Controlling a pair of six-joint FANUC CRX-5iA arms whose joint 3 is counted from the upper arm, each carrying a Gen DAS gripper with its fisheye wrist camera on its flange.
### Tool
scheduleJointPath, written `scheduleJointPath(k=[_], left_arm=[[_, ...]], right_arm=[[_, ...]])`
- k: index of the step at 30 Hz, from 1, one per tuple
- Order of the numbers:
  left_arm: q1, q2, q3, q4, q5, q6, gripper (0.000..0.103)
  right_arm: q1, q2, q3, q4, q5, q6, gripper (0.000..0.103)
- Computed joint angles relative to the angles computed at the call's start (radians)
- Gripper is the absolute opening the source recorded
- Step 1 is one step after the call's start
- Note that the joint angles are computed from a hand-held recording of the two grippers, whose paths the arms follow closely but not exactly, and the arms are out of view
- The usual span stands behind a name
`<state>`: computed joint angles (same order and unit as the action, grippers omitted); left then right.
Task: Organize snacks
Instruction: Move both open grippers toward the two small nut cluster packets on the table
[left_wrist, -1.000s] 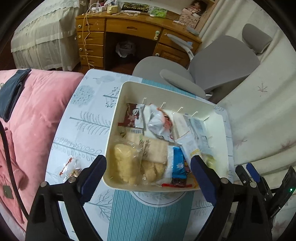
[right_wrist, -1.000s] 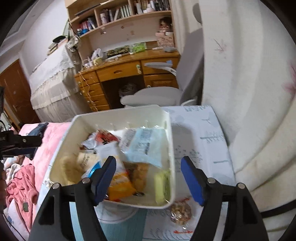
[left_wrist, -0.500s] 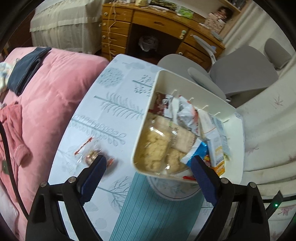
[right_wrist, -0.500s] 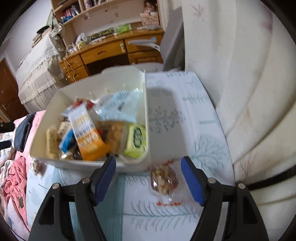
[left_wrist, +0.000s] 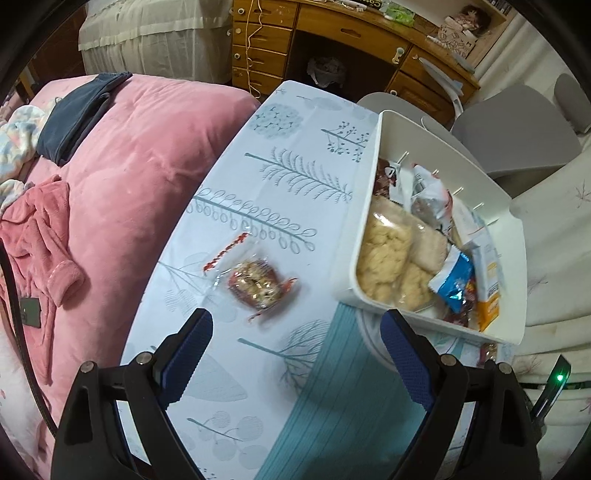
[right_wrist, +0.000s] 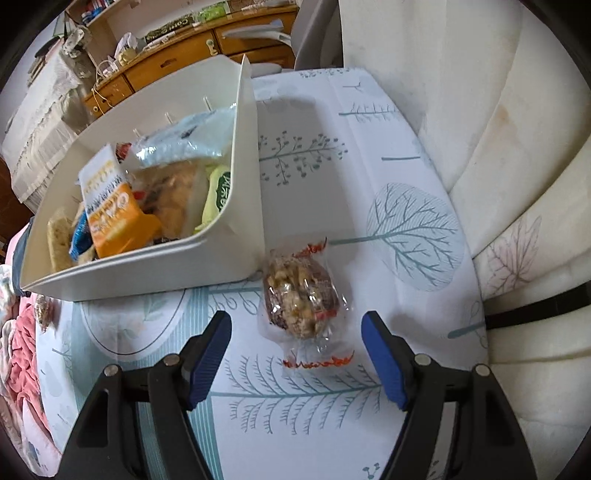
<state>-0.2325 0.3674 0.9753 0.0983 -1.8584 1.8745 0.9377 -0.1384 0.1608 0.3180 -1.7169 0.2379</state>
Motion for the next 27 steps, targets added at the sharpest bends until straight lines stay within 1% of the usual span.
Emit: scheduleJointPath(k=[4,6,8,9,10,11,12,13,15,16,17,19,27], left_arm=[[0.006,-0.015,-0.023,-0.017,0.007,-0.037,0.092],[0.01,-0.013,-0.023,-0.021,0.002,-0.058,0.092],[0.015,-0.016,-0.031,-0.021,0.004,-0.075,0.092],[0.018,-0.018,-0.035,-0.021,0.005,-0.084,0.092],[0.021,-0.021,-0.042,-0.021,0.009,-0.095,0.092],[0.024,-0.022,-0.046,-0.02,0.011,-0.106,0.092],[0.028,-0.021,-0.048,-0.02,0.011,-0.116,0.092],[0.033,-0.02,-0.053,-0.018,0.013,-0.131,0.092],[0.041,-0.021,-0.067,-0.012,0.017,-0.149,0.092],[0.047,-0.018,-0.073,-0.006,0.016,-0.162,0.092],[0.052,-0.013,-0.078,0.0,0.012,-0.176,0.092],[0.059,-0.004,-0.088,0.005,0.005,-0.202,0.092],[0.082,0.052,-0.123,0.046,-0.01,-0.297,0.092]], right_arm=[[-0.02,0.008,0.002,-0.047,0.013,0.005,0.073],[-0.024,0.019,0.009,-0.061,0.005,-0.009,0.07],[-0.023,0.026,0.013,-0.066,0.001,-0.028,0.06],[-0.022,0.032,0.016,-0.069,-0.001,-0.037,0.058],[-0.024,0.037,0.02,-0.072,-0.001,-0.041,0.053],[-0.021,0.039,0.02,-0.072,0.002,-0.05,0.045],[-0.018,0.039,0.019,-0.07,0.006,-0.057,0.042],[-0.014,0.041,0.02,-0.068,0.004,-0.069,0.041],[-0.005,0.039,0.018,-0.065,0.005,-0.103,0.036],[0.007,0.038,0.019,-0.059,0.007,-0.13,0.03],[0.015,0.037,0.019,-0.054,0.007,-0.149,0.022],[0.024,0.049,0.037,-0.052,-0.005,-0.18,0.012],[0.082,0.105,0.105,-0.022,-0.072,-0.277,0.01]])
